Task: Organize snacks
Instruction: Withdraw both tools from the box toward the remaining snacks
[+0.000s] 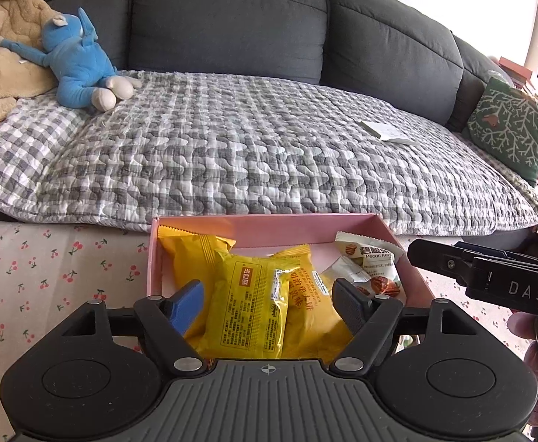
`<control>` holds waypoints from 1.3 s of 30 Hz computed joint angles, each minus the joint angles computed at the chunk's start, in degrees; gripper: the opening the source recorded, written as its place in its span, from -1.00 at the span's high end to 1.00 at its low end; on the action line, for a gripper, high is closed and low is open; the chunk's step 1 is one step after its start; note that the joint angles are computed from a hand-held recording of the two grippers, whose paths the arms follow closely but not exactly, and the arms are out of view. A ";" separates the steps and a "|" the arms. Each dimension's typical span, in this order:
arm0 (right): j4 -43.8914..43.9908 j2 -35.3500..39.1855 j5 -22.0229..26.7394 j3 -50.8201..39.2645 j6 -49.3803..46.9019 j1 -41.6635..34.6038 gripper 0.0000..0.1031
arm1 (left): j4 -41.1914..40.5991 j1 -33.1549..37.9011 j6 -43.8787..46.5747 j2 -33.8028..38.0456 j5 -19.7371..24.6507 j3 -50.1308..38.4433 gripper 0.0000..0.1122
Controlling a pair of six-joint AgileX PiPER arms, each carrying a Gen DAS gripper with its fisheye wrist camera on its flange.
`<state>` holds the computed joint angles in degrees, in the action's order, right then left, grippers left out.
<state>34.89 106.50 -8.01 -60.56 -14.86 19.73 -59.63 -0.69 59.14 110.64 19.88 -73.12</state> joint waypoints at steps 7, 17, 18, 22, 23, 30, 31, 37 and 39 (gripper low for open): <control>15.78 -5.66 -0.67 5.02 -14.93 1.97 -0.57 | -4.52 1.36 8.66 -7.70 0.29 8.52 -0.47; 32.94 -11.96 -2.23 11.35 -29.64 6.25 -0.73 | -9.51 5.65 18.96 -17.67 3.24 20.09 -0.58; 32.00 -12.39 -2.35 12.05 -28.39 6.63 -0.74 | -10.00 6.15 19.81 -18.48 3.52 21.10 -0.60; 30.52 -14.19 -3.37 15.15 -25.52 9.03 -0.80 | -11.74 8.30 23.39 -20.91 5.13 24.75 -0.63; 30.69 -14.45 -3.53 15.65 -25.54 9.57 -0.82 | -12.39 8.92 24.59 -21.43 5.59 25.69 -0.65; 24.93 -16.09 -5.60 20.09 -17.16 13.44 -0.93 | -20.23 13.85 38.04 -24.77 8.19 33.00 -0.73; 23.44 -16.14 -5.85 20.69 -15.52 13.80 -0.95 | -21.55 14.45 40.28 -25.04 8.38 34.04 -0.73; 19.89 -16.56 -8.81 24.95 -12.56 17.88 -0.99 | -28.44 19.17 53.31 -25.95 11.76 40.18 -0.74; 20.00 -16.40 -10.17 26.22 -12.99 19.51 -0.99 | -29.39 20.61 56.29 -25.75 12.46 41.65 -0.74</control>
<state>54.88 90.10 -18.18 -34.34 -27.85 39.24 -89.02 19.93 115.44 84.88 32.34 -31.47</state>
